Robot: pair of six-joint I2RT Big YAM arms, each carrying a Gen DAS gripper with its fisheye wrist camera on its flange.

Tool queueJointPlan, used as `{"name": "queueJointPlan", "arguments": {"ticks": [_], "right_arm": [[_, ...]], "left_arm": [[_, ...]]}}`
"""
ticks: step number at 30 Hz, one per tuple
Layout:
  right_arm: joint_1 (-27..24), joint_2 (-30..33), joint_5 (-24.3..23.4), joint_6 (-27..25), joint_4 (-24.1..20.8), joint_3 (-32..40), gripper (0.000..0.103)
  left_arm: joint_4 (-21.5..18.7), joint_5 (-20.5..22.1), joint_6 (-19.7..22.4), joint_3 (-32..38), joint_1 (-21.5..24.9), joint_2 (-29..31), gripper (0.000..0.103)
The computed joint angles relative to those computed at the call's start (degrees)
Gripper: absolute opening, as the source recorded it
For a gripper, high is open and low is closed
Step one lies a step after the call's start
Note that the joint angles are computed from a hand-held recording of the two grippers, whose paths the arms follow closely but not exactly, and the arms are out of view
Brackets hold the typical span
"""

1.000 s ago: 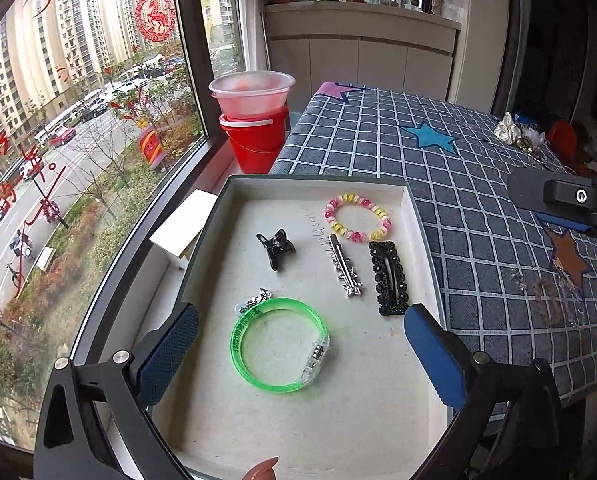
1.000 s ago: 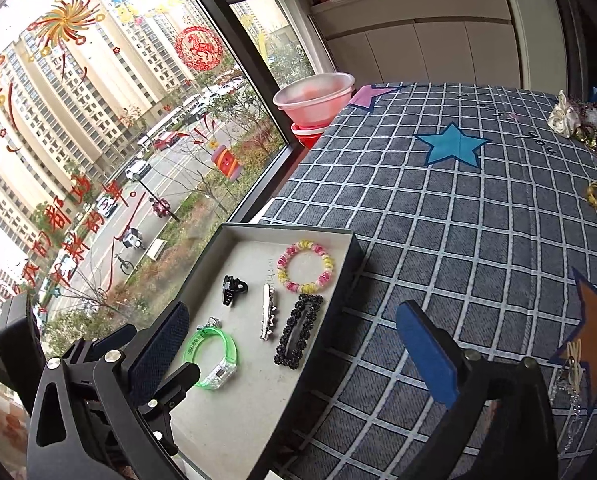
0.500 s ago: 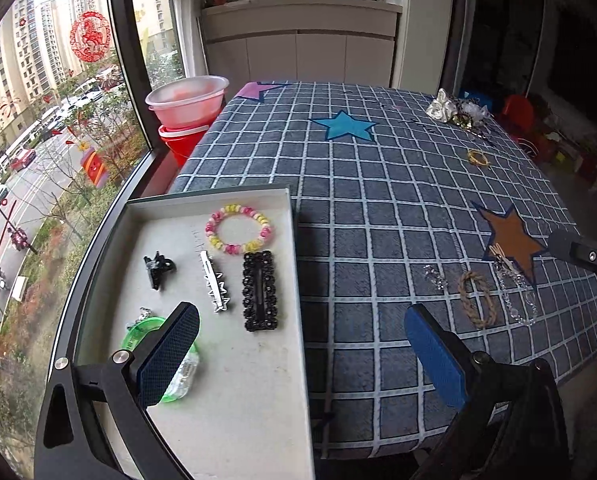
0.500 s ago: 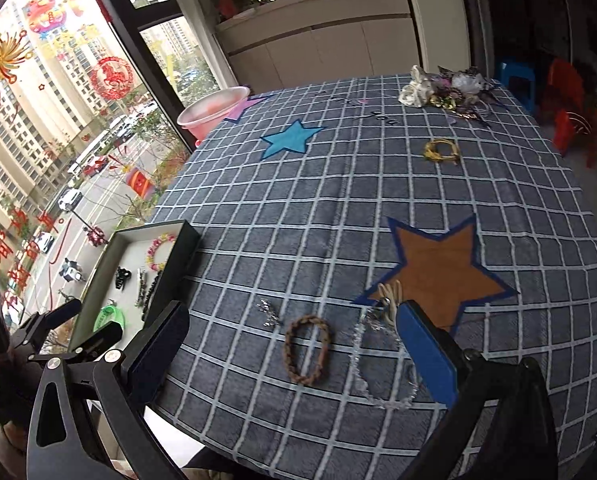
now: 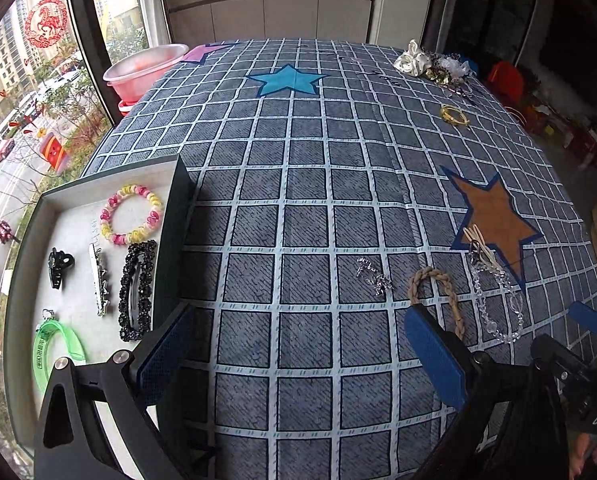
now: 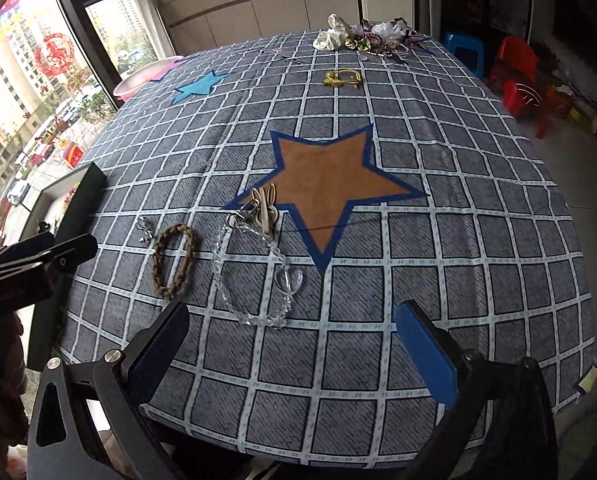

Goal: Organize jewelry
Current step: 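Move the left tool to the silver chain charm while the right tool reaches the clear beaded bracelet, then grasp the silver chain charm with the left tool while the right tool grasps the clear beaded bracelet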

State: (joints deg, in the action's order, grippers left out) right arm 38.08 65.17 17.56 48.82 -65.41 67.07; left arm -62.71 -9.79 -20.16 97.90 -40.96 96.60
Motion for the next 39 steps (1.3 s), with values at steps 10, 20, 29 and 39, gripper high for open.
{"name": "queueJointPlan", "arguments": {"ticks": [10, 20, 29, 39], "right_arm": [[-2.2, 1.9, 0.3, -1.6, 1.0, -0.3, 0.095], [-1.8, 6.9, 3.3, -6.9, 0.8, 2.3, 0.076], [-1.4, 9.4, 2.5, -10.5, 2.0, 4.7, 0.061], [-0.6, 8.2, 0.6, -9.9, 3.4, 4.1, 0.006]], "left_arm": [[-1.3, -0.5, -1.5, 3.2, 0.3, 4.1, 0.103], [-3.1, 0.3, -0.4, 6.2, -0.3, 7.1, 0.095], [-3.2, 1.7, 1.6, 7.6, -1.6, 8.2, 0.080], [-0.4, 5.7, 3.3, 6.0, -1.1, 6.4, 0.037]]}}
